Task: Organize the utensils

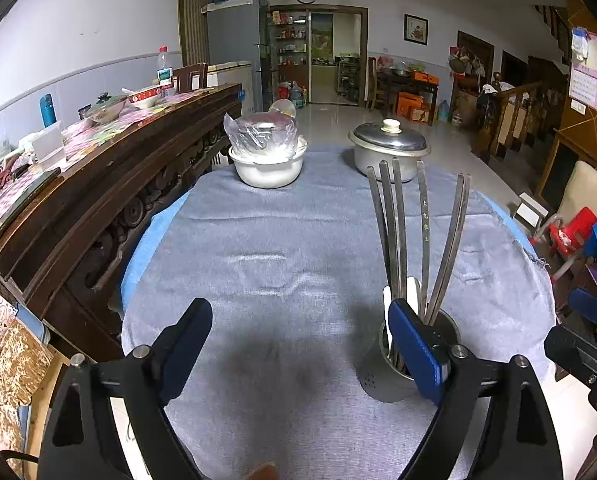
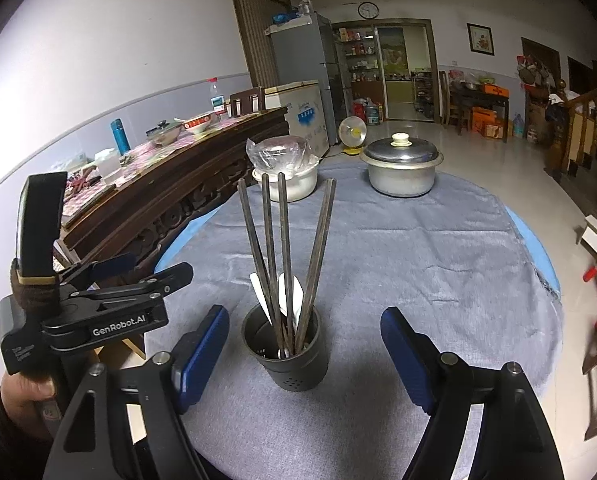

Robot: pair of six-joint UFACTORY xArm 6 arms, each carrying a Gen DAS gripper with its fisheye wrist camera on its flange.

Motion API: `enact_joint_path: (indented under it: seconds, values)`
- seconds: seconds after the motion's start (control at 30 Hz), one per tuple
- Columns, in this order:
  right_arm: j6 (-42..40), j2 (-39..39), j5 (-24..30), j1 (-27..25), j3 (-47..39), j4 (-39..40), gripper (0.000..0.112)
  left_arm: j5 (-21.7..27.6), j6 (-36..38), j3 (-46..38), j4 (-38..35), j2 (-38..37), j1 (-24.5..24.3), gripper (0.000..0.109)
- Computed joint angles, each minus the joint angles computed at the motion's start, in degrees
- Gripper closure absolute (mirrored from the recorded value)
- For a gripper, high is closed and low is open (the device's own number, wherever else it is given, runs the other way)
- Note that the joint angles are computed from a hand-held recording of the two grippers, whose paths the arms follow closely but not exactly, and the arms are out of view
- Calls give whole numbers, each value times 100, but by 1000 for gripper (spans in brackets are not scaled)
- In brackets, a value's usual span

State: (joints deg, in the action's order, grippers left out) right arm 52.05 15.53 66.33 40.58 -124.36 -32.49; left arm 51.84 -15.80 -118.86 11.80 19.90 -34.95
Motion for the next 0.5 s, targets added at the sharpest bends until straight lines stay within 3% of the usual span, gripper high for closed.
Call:
enact_joint_path:
  seconds: [0.5]
  values:
    - [2, 28, 46, -21, 10, 56, 26, 111, 119, -82, 4, 68, 10, 9]
